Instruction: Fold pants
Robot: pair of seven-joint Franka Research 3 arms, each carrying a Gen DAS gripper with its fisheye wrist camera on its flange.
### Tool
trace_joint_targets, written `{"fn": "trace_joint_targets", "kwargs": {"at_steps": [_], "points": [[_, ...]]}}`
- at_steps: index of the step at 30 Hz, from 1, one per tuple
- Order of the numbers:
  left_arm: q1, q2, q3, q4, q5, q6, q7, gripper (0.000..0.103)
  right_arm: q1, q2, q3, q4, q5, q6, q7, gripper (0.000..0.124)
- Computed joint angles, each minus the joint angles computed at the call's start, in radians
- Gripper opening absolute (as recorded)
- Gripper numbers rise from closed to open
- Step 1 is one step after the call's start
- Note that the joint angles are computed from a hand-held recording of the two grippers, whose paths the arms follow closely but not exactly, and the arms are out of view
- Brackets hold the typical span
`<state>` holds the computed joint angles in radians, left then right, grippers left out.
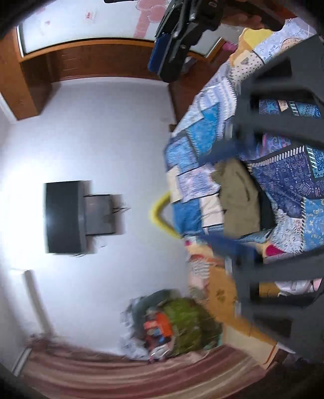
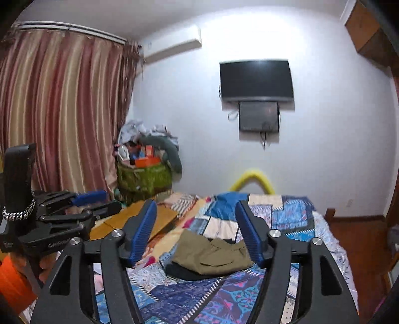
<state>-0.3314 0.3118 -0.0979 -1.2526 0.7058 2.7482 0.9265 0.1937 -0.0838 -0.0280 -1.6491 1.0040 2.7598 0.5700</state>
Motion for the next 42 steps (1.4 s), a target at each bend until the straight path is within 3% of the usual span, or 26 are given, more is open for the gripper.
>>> {"fn": "trace_joint_targets", "kwargs": {"at_steps": [1,3,5,10,20,30,42], "points": [[-0.013,-0.03,0.018,-0.044,0.044,0.033,-0.051,0.086,0.003,-0.02,0.002,-0.023,0.014,0.018,-0.017,0.075],[-0.041,-0.091,0.045,-0.121,0.171,0.07,-0.181,0.094,0.021,-0.059,-0.001,-0.071,0.07,0.065,-0.069,0.097],[-0.043,-0.127,0.039,-0.163,0.254,0.077,-0.263,0.102,0.044,-0.086,-0.008,-0.108,0.116,0.124,-0.106,0.103],[-0.017,-0.181,-0.01,-0.224,0.356,0.071,-0.376,0.103,0.065,-0.122,-0.026,-0.164,0.101,0.166,-0.074,0.103],[0.031,-0.225,-0.072,-0.265,0.391,0.085,-0.444,0.103,0.113,-0.183,-0.074,-0.23,0.138,0.178,-0.084,0.103],[0.044,-0.218,-0.079,-0.269,0.381,0.109,-0.444,0.103,0.13,-0.196,-0.087,-0.243,0.166,0.184,-0.102,0.103],[0.04,-0.2,-0.073,-0.263,0.322,0.118,-0.406,0.103,0.125,-0.204,-0.084,-0.259,0.093,0.187,-0.026,0.103]]}}
